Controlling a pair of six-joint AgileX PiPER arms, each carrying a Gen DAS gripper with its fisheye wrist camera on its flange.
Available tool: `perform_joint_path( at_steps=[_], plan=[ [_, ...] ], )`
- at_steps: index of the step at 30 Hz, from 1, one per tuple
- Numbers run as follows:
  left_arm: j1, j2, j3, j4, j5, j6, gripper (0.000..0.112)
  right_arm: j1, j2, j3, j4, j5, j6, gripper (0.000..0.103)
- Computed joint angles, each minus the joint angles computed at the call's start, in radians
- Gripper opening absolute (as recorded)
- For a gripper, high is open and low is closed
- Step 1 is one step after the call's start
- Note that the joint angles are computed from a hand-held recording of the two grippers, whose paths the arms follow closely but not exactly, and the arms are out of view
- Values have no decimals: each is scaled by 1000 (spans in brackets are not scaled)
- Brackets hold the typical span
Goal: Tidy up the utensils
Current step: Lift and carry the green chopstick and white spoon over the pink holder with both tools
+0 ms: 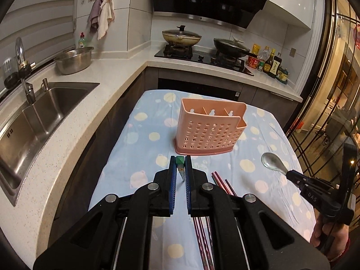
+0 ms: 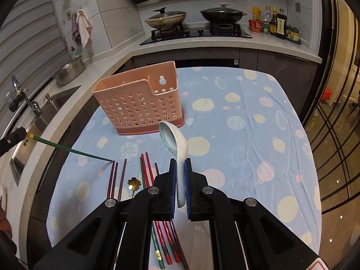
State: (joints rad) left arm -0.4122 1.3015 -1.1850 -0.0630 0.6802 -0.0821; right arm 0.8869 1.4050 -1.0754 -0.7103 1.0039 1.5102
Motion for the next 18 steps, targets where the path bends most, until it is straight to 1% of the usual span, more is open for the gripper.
perform_joint_path(
  at_steps=[3, 7, 9, 12, 15, 18],
  plan=[
    [4, 7, 5, -20, 2, 13, 7, -28, 19, 47, 55, -68, -2, 7],
    [-2, -16, 44, -28, -5, 19, 7, -57, 38, 147, 124, -177, 23, 7],
    [5, -21, 55, -43, -2, 29, 7, -58, 48, 190, 144, -219, 43, 7],
    [11, -24, 70, -56, 0, 36, 7, -46, 58, 236, 146, -257, 79, 7],
    [6, -28, 76, -52, 2, 29, 7, -26, 67, 261, 142, -267, 107, 7],
    [6, -27, 74, -52, 3, 29, 7, -13, 63, 298, 153, -296, 133, 7]
  ],
)
